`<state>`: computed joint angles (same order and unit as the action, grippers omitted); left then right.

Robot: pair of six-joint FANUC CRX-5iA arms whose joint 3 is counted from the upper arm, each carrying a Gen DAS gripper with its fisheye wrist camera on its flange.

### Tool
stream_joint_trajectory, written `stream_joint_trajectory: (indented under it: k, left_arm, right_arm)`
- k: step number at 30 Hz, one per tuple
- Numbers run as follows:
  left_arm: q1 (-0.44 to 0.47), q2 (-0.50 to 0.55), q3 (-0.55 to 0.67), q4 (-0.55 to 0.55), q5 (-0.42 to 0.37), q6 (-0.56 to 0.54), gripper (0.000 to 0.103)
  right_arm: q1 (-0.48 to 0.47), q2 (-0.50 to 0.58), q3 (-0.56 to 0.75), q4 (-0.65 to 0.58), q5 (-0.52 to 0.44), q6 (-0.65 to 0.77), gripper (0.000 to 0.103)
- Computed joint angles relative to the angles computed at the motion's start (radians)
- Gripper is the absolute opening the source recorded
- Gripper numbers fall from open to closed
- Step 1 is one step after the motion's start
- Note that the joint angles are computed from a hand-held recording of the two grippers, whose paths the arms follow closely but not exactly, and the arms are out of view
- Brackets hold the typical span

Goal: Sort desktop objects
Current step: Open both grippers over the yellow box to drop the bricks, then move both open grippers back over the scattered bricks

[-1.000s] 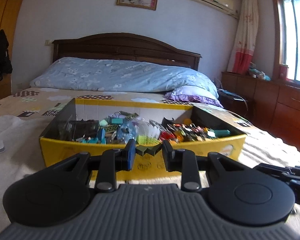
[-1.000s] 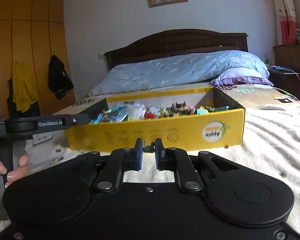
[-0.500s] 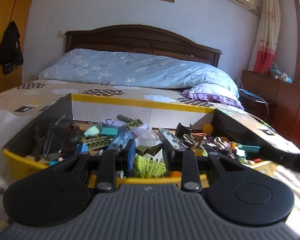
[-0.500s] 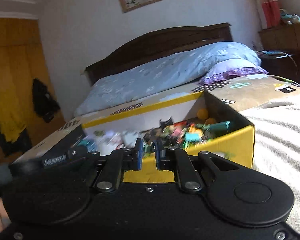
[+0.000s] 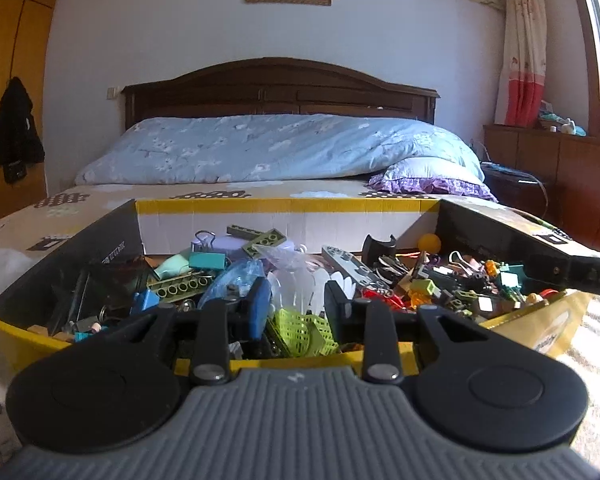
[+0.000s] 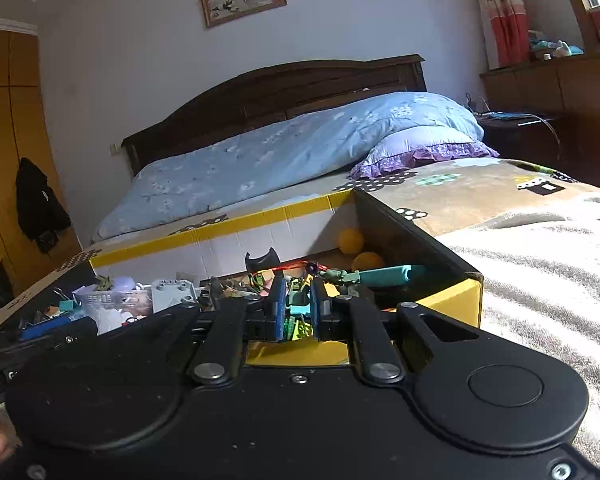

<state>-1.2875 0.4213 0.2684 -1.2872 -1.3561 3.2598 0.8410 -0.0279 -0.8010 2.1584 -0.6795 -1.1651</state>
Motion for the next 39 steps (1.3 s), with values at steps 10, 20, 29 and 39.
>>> stream_joint_trajectory:
  k: [10, 20, 29, 39]
  left_arm:
    - [-0.012, -0.034, -0.045, -0.014, 0.048, 0.081, 0.092]
    - [-0.030, -0.002, -0.018, -0.031, 0.027, 0.061, 0.103]
    - [-0.038, 0.018, 0.007, -0.022, 0.021, 0.042, 0.103]
    - [-0.068, 0.044, 0.104, -0.018, -0.101, -0.061, 0.103]
  right_arm:
    - [-0.003, -0.021, -0.016, 0.091, -0.018, -0.072, 0.065]
    - [0.029, -0.029, -0.001, 0.076, 0.005, -0.003, 0.095]
    - [0.030, -0.086, -0.030, 0.081, 0.020, -0.002, 0.099]
    - [0.086, -0.158, -0.078, 0.080, -0.026, 0.022, 0.101]
